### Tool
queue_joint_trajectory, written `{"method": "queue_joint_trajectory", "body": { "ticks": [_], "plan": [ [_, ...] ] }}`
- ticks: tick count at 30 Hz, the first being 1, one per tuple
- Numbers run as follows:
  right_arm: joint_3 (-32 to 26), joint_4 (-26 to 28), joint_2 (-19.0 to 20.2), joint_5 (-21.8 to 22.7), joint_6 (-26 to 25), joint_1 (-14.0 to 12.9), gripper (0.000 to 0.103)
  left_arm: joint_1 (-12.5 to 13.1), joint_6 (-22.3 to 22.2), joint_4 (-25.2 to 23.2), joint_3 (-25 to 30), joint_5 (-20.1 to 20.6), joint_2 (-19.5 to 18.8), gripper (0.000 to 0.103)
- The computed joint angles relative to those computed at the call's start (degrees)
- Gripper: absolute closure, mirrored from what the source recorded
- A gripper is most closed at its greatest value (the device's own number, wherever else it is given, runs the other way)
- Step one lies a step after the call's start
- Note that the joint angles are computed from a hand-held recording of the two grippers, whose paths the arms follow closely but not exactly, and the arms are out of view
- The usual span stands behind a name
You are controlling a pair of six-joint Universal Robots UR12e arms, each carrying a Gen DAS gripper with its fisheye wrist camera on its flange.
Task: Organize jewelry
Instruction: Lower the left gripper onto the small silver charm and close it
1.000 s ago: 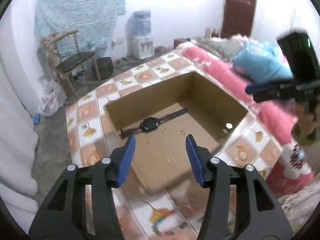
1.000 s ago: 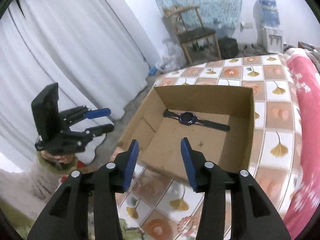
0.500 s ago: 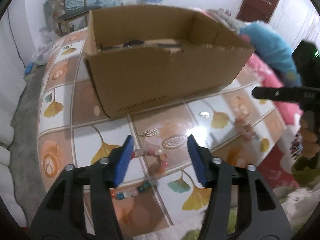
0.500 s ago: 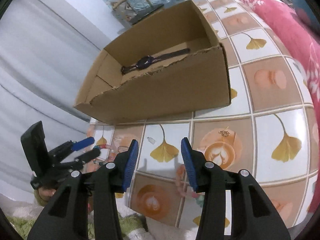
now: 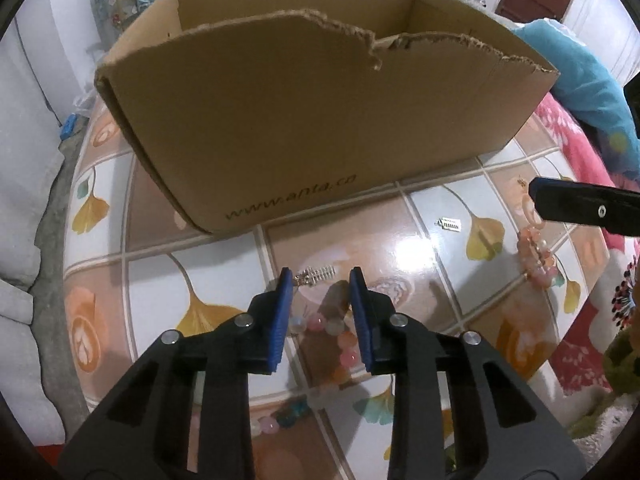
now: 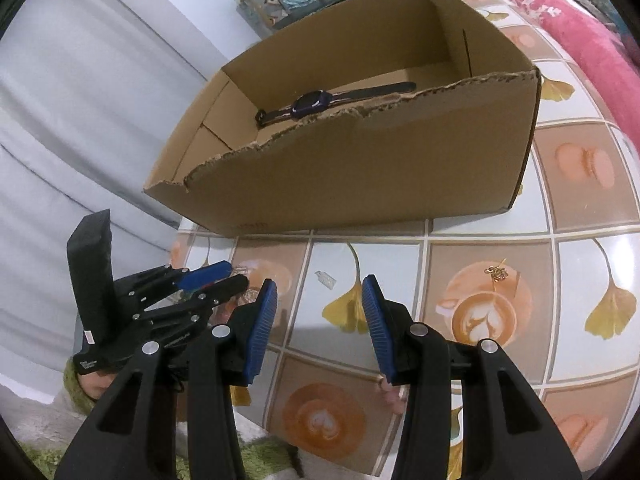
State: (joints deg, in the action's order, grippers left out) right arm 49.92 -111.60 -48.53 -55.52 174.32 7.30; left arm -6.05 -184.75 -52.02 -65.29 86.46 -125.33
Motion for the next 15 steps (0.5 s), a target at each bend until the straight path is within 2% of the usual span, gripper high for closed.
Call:
{"method": "queue_joint_trajectory", "body": {
  "ticks": [7,15],
  "plan": [
    [-0.1,0.5,0.1,0.6,0.5,-0.3,0.059,-0.6,1.4,0.6,0.6,1.8,-0.6,0.085],
    [0.2,0.0,0.0,0.4,0.8,-0.2,0.059,-1.2,2.1,2.0,0.3,1.6,-0.8,0.088]
  ]
}}
